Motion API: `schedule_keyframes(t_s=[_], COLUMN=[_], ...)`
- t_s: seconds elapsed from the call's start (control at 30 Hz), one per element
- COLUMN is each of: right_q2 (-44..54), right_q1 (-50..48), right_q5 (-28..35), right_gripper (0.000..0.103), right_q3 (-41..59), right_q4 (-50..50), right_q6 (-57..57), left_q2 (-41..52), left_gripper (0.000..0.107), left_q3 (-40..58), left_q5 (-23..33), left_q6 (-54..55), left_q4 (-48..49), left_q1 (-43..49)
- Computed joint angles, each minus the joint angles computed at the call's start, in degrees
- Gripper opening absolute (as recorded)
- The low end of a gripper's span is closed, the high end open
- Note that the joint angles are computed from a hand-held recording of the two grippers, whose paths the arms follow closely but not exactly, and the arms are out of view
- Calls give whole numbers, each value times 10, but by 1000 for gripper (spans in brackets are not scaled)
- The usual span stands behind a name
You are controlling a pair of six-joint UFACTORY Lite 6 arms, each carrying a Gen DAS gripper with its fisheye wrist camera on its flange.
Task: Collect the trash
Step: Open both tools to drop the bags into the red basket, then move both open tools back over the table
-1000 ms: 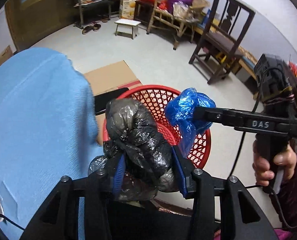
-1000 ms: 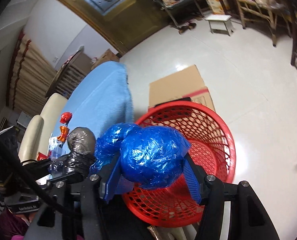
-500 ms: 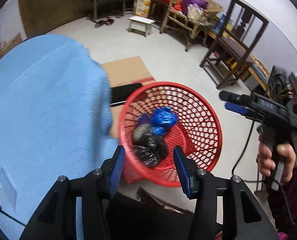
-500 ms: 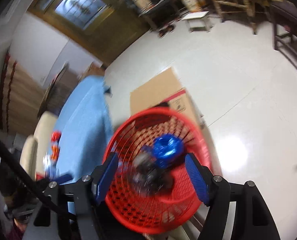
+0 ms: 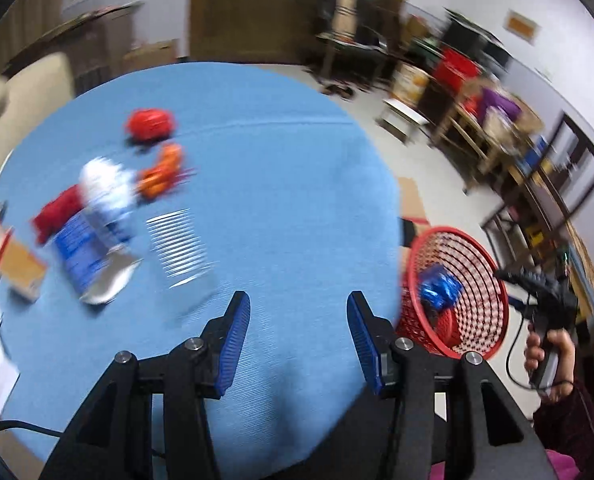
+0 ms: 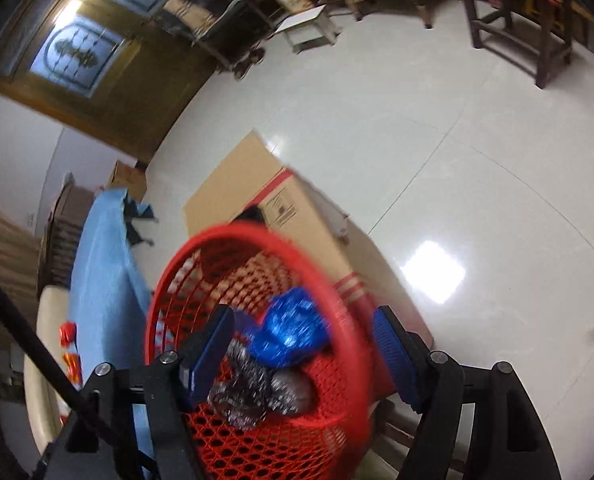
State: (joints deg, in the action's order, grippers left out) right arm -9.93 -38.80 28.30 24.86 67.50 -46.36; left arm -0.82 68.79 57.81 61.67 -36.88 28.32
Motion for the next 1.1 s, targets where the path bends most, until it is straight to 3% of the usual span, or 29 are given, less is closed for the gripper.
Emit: schedule_keyframes(t_s=[0.43,0.63,0.8,0.93,1.03,1.1], right_q2=[-11,-70,-151,-161,-77,5], right_q1=[197,139,113,255,403,480], right_q5=[-70,-98,-69,-76,-97,-110], right_gripper=[77,77,77,77,77,77], right_q3=[-11,-16,19,89,185,265], right_q4=[-8,-154,-309,-442,-510,-497], right_q6=[105,249,395,562,655,650], left_q2=[78,166,245,298,330,350], left_gripper=[51,52,54,59,62,64], left_q3=[76,167,251,322,372,402], left_q5=[21,33,39,40,38,27], left_q6=[70,92,64,32,15,-2], left_q4=[-42,-55,-51,-52,-56,-48], left_q1=[164,252,301,315,313,304])
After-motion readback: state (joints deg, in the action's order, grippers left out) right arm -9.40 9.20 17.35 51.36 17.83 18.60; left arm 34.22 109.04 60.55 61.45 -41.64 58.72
